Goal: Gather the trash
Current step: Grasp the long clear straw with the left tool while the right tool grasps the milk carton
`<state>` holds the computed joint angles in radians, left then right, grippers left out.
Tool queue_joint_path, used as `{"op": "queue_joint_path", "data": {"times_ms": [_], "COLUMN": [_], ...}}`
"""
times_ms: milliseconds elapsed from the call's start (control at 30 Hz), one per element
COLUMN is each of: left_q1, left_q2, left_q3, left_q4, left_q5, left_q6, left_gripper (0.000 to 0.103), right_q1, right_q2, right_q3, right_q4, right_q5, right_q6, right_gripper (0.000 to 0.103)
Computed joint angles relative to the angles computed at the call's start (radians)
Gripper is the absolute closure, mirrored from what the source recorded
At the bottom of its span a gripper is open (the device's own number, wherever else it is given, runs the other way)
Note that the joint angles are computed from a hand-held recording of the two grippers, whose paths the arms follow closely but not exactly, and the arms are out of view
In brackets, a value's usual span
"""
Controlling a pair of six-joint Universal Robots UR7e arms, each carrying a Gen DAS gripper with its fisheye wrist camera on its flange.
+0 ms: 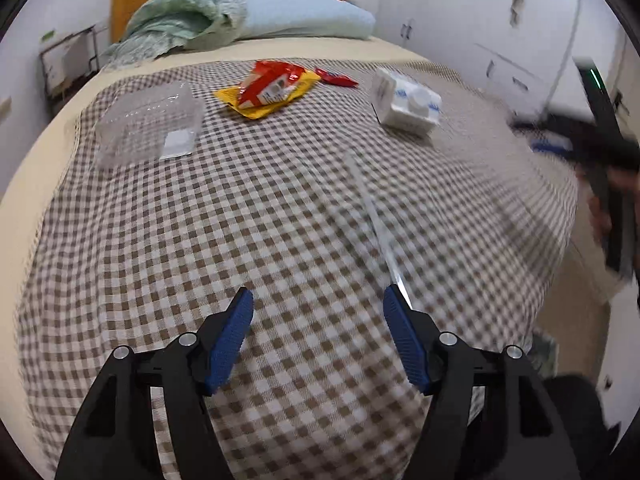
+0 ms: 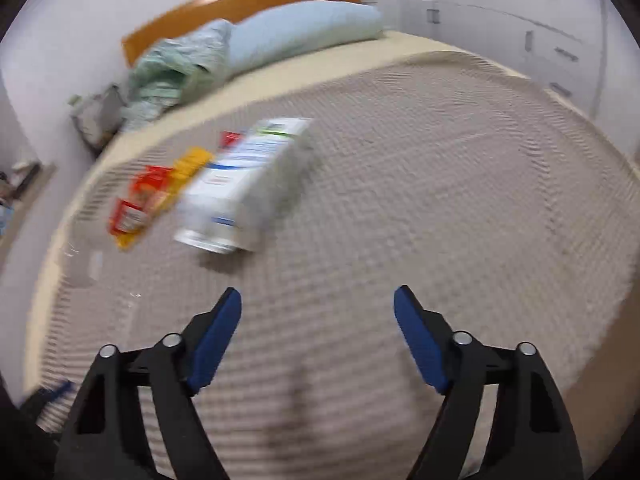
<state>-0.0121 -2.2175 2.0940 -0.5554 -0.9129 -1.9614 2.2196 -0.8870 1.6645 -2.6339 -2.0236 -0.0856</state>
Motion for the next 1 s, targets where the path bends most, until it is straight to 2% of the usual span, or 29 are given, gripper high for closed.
{"op": "queue_joint_path", "data": {"times_ms": [33, 133, 167, 267, 300, 333, 367, 400, 433, 467, 533, 600, 633, 733, 833, 967, 1000], "left_q1": [0.008, 0.004, 0.004, 0.031, 0.036, 0.046, 0.061, 0.076, 0.103, 0.12, 0.122, 0.116, 0.113, 0.038, -0.046, -0.123, -0.118], "left_q2": [-0.009, -0.029, -0.032, 0.014, 0.021, 0.034, 0.057, 0.078, 0.117, 0.141, 0.134, 0.145, 0.15, 0.124, 0.173, 0.243, 0.268], "left_q3": [0.002, 0.031, 0.045, 0.061, 0.068, 0.075, 0.083, 0.088, 0.087, 0.09, 0.102, 0.095, 0.088, 0.082, 0.056, 0.013, -0.003], "left_q4": [-0.027, -0.124, -0.162, -0.194, -0.216, -0.247, -0.271, -0.286, -0.295, -0.312, -0.358, -0.315, -0.289, -0.265, -0.205, -0.18, -0.177], "left_q5": [-0.011, -0.024, -0.017, 0.015, 0.035, 0.054, 0.069, 0.075, 0.066, 0.052, 0.042, 0.03, 0.018, -0.019, -0.07, -0.124, -0.115], "left_q6": [0.014, -0.019, -0.006, -0.046, -0.048, -0.042, -0.027, -0.004, 0.018, 0.044, 0.074, -0.003, -0.034, -0.127, -0.257, -0.353, -0.349], "left_gripper": [0.038, 0.038, 0.038, 0.038, 0.038, 0.038, 0.038, 0.039, 0.042, 0.055, 0.069, 0.094, 0.098, 0.101, 0.101, 0.101, 0.101], "right_q1": [0.021, 0.08, 0.093, 0.112, 0.101, 0.085, 0.068, 0.045, 0.025, 0.013, 0.004, -0.001, 0.0, 0.011, 0.011, 0.024, 0.022], "right_q2": [0.046, 0.21, 0.269, 0.457, 0.482, 0.47, 0.444, 0.399, 0.342, 0.296, 0.179, 0.066, 0.006, -0.116, -0.182, -0.24, -0.25], "right_q3": [-0.038, -0.179, -0.239, -0.436, -0.473, -0.468, -0.442, -0.394, -0.319, -0.259, -0.126, -0.01, 0.053, 0.195, 0.282, 0.345, 0.345], "right_q4": [-0.003, -0.049, -0.053, -0.042, -0.011, 0.045, 0.091, 0.095, 0.058, 0.022, -0.013, -0.002, 0.0, -0.01, -0.018, -0.027, -0.025], "right_q5": [0.008, -0.05, -0.099, -0.37, -0.412, -0.411, -0.369, -0.285, -0.198, -0.152, -0.082, -0.033, -0.029, -0.037, -0.028, -0.017, -0.005], "right_q6": [-0.018, -0.054, -0.041, -0.013, 0.02, 0.095, 0.17, 0.208, 0.204, 0.158, 0.055, -0.023, -0.064, -0.137, -0.19, -0.163, -0.161], "right_gripper": [0.027, 0.024, 0.02, 0.019, 0.018, 0.018, 0.018, 0.029, 0.031, 0.031, 0.032, 0.032, 0.032, 0.032, 0.032, 0.032, 0.033]}}
